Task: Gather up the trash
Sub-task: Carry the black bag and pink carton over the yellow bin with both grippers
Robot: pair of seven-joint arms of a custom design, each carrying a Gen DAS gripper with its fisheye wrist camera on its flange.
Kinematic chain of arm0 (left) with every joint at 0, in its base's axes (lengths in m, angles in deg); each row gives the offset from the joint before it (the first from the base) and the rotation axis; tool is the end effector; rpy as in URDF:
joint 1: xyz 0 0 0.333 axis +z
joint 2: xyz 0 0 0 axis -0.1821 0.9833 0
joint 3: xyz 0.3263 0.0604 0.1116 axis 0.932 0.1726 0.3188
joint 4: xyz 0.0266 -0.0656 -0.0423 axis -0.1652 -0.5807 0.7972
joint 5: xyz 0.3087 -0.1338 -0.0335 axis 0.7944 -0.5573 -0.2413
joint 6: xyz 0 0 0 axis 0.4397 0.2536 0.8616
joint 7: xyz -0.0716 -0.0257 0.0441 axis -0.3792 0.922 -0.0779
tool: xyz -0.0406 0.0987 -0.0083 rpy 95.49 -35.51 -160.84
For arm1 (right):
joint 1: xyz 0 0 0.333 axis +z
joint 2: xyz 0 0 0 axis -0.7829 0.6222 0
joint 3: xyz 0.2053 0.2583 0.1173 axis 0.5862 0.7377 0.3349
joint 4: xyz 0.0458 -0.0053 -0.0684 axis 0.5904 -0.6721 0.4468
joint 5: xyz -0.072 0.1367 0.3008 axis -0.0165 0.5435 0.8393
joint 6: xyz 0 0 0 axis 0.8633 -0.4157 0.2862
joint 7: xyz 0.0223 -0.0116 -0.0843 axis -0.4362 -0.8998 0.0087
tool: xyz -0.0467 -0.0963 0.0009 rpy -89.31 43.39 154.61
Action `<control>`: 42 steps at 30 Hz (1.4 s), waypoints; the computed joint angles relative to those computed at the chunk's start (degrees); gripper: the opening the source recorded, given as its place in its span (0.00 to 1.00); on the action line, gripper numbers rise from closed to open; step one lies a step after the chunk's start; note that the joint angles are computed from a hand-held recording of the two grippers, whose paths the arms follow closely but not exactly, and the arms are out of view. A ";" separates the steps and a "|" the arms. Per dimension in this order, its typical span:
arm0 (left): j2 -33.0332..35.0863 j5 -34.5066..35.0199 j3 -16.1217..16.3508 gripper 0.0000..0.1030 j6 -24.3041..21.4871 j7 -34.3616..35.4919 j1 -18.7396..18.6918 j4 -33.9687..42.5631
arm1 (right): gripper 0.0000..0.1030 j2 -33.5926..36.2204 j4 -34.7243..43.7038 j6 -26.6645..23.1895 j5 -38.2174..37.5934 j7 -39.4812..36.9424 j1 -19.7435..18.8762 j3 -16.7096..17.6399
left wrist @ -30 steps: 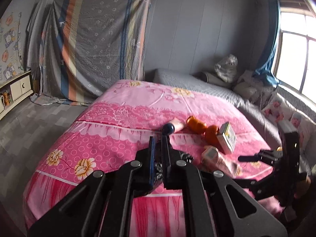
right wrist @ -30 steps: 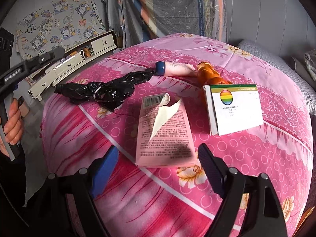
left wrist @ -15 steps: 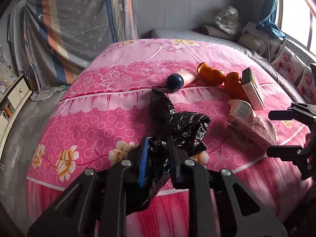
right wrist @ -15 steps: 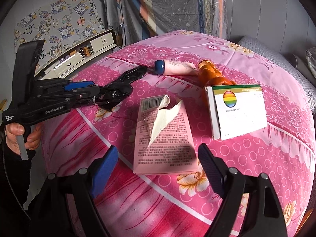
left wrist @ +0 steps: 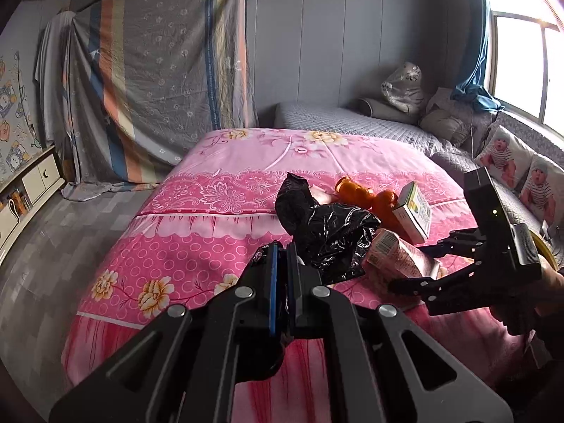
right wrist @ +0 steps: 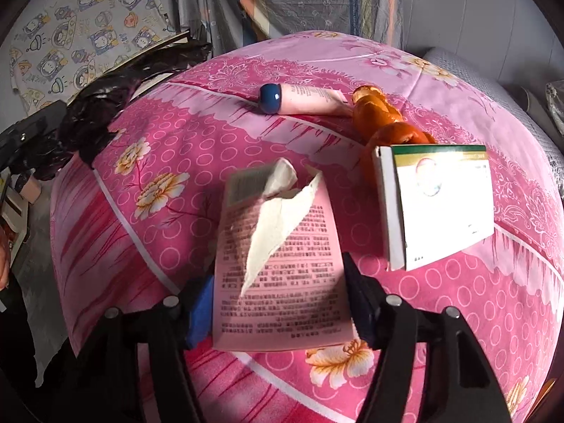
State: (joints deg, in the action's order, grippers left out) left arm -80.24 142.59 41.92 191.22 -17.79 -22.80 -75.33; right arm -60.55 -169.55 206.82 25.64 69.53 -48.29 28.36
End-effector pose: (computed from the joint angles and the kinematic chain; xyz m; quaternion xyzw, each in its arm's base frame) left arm 0.3970 -0.2506 0.5174 -0.6556 0.5761 -0.3391 0.3513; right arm 0.5487 0.0231 0.4210 -0.8946 0.3346 -0.0832 0.2841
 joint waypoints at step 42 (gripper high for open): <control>38.26 -20.50 0.21 0.04 3.04 42.53 -22.07 53.97 | 0.59 4.00 15.58 -34.81 21.92 5.03 -36.47 -14.92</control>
State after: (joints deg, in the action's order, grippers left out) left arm -41.98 122.09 42.12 194.26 24.74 -44.88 -21.36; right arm -56.55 -153.97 172.01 47.57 74.56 -84.76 13.44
